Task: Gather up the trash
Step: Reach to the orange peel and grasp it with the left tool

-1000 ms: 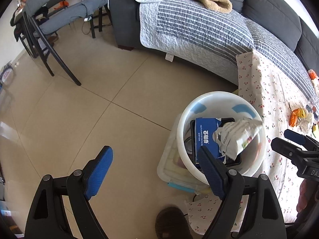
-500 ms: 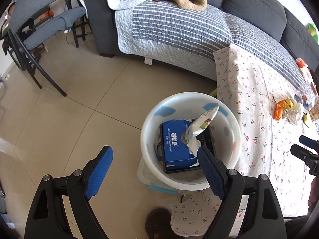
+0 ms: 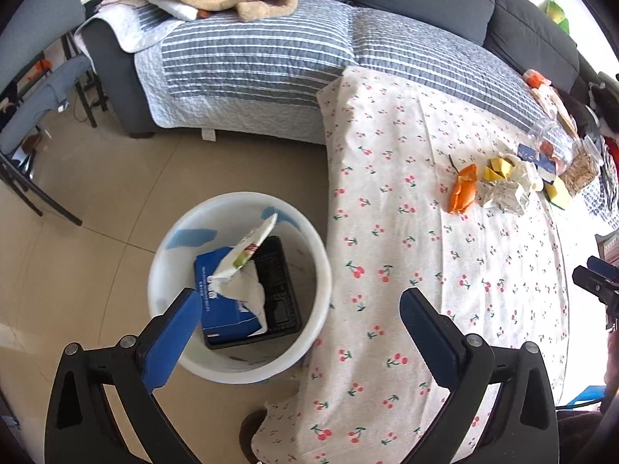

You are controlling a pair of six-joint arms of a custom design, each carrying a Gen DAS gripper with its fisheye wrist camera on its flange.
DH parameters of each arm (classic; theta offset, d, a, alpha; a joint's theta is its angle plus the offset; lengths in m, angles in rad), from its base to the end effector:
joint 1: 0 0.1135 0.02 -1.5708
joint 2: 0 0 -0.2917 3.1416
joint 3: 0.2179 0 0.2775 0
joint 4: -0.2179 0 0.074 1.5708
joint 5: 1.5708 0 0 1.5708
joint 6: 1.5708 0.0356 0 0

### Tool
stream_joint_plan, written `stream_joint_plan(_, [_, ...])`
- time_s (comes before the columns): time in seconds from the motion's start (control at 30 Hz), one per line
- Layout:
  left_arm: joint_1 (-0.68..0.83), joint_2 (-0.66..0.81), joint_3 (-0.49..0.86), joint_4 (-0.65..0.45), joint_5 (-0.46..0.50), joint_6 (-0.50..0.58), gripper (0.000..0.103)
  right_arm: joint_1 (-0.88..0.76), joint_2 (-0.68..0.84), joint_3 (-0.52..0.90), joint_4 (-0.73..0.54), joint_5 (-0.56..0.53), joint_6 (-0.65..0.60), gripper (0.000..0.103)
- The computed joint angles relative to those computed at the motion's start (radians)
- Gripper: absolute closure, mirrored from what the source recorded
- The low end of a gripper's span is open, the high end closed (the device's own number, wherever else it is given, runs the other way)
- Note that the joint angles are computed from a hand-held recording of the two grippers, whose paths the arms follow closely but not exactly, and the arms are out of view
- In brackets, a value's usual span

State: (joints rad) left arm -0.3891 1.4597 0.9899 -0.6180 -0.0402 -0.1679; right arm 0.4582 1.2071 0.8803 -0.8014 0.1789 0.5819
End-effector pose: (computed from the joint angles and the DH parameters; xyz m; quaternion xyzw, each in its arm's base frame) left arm 0.2849 -0.1153 0.2372 0.1024 0.9654 -0.0470 0.2353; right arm 0.2170 0.0999 0.2574 0.0796 0.9686 0.0330 0.2330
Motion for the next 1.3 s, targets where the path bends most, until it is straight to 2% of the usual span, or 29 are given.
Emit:
stream_joint_plan(0.17, [-0.126,0.067,0.063,-0.007,-0.044,-0.048,0.000,-0.116,-0.084,-0.085,-0.003,-0.068,-0.036,0.001])
stream_joint_plan(0.37, [-0.243,0.168,0.163,-0.018,-0.074,-0.078,0.000,-0.224,-0.162,-0.124,-0.060,-0.104,-0.083,0.001])
stream_joint_plan(0.6, [-0.325,0.301,0.304,-0.026,-0.053,-0.132,0.000,-0.372,-0.255,-0.148,-0.120,-0.152,-0.171,0.001])
stream_joint_plan(0.73, [-0.354,0.382,0.381,-0.006,-0.037,-0.159,0.000,-0.465,-0.268,-0.167,-0.135,-0.152,-0.235,0.001])
stream_joint_plan(0.87, [-0.368,0.467,0.438,0.065,-0.069,-0.133,0.001,-0.582,-0.274,-0.182,-0.141,-0.190,-0.304,0.001])
stream_joint_plan(1.03, [-0.355,0.580,0.508,0.104,-0.061,-0.129,0.020,-0.706,-0.277,-0.197,-0.137,-0.240,-0.359,0.001])
stream_joint_plan(1.13, [-0.347,0.633,0.536,0.108,-0.088,-0.116,0.026,-0.763,-0.268,-0.201,-0.131,-0.269,-0.385,0.001])
stream_joint_plan(1.2, [-0.324,0.663,0.554,0.100,-0.060,-0.137,0.031,-0.783,-0.265,-0.204,-0.127,-0.276,-0.390,0.001])
stream_joint_plan(1.27, [-0.315,0.651,0.522,0.157,-0.052,-0.138,0.033,-0.795,-0.256,-0.204,-0.124,-0.285,-0.392,0.001])
stream_joint_plan(1.3, [-0.310,0.653,0.524,0.162,-0.041,-0.139,0.038,-0.797,-0.252,-0.205,-0.122,-0.288,-0.392,0.001])
